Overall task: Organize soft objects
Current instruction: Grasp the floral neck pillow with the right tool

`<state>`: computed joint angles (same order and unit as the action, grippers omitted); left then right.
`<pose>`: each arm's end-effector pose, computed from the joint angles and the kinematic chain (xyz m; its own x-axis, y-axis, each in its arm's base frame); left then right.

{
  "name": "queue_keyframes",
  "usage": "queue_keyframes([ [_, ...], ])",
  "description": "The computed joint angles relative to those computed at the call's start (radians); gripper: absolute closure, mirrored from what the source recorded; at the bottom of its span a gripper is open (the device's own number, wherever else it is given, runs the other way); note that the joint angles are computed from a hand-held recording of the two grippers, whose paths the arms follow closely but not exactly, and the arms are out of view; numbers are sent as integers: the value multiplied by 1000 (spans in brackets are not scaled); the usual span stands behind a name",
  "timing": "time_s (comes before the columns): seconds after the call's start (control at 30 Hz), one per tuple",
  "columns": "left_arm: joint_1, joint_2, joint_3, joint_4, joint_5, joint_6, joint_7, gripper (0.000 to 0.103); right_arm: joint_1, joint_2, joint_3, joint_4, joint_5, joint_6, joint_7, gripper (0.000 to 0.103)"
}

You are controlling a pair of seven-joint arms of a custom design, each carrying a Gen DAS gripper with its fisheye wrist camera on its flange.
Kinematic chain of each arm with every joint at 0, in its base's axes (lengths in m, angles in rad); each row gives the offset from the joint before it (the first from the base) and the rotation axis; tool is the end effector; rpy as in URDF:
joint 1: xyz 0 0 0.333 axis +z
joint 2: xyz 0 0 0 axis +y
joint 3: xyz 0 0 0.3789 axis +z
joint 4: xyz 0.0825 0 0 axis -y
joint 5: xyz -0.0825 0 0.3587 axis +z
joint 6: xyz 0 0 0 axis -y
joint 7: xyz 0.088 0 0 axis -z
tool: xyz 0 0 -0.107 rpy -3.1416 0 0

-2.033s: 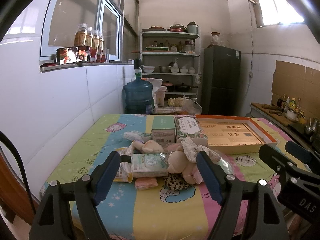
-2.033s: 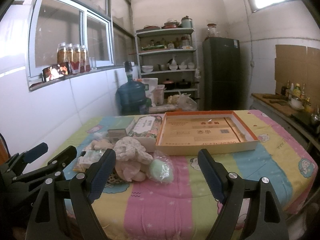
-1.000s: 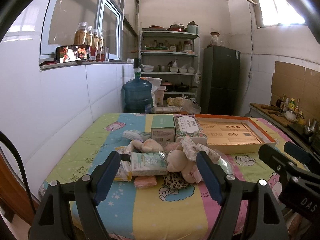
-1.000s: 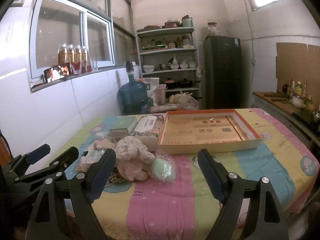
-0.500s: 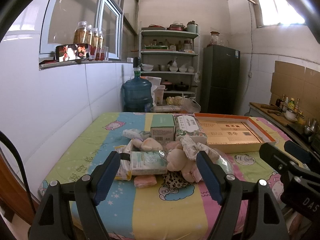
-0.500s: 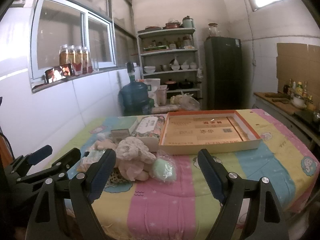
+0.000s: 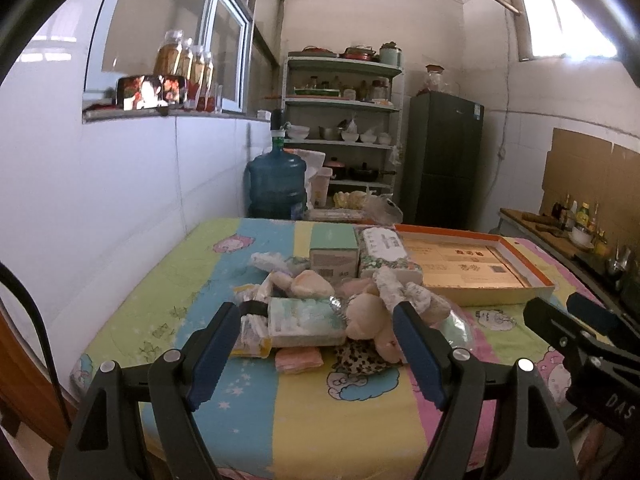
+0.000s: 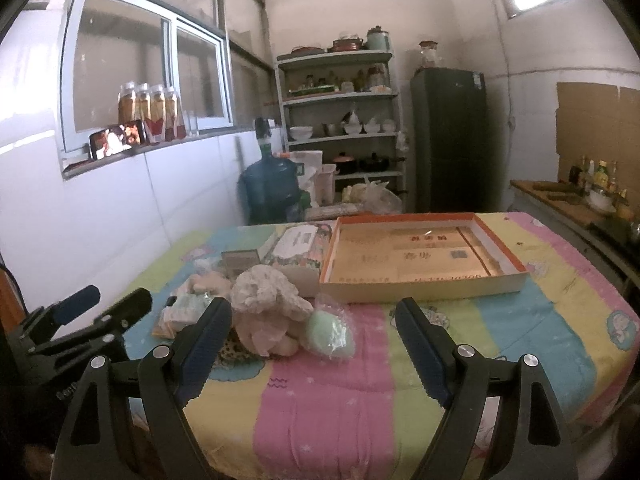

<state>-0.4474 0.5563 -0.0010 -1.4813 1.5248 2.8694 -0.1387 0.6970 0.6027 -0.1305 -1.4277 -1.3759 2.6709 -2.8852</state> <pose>0.6444 -0.3719 0.4688 -0.1221 -0.9916 0.0432 -0.4465 0.0160 -0.8947 0.6137 0.4569 0.4589 -0.0306 -0.9922 -0.1211 -0.4366 0.1222 -0.8913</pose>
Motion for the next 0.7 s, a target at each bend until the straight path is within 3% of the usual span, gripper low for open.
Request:
queue_keyframes([
  [0.2, 25, 16, 9, -2, 7, 43, -26, 24, -38, 55, 7, 43, 73, 75, -92, 18],
  [0.5, 82, 58, 26, 15, -33, 141, -36, 24, -76, 193, 9, 213, 264, 162, -424, 18],
  [0.7, 90, 98, 48, 47, -145, 175, 49, 24, -148, 318, 95, 403, 467, 165, -726, 18],
])
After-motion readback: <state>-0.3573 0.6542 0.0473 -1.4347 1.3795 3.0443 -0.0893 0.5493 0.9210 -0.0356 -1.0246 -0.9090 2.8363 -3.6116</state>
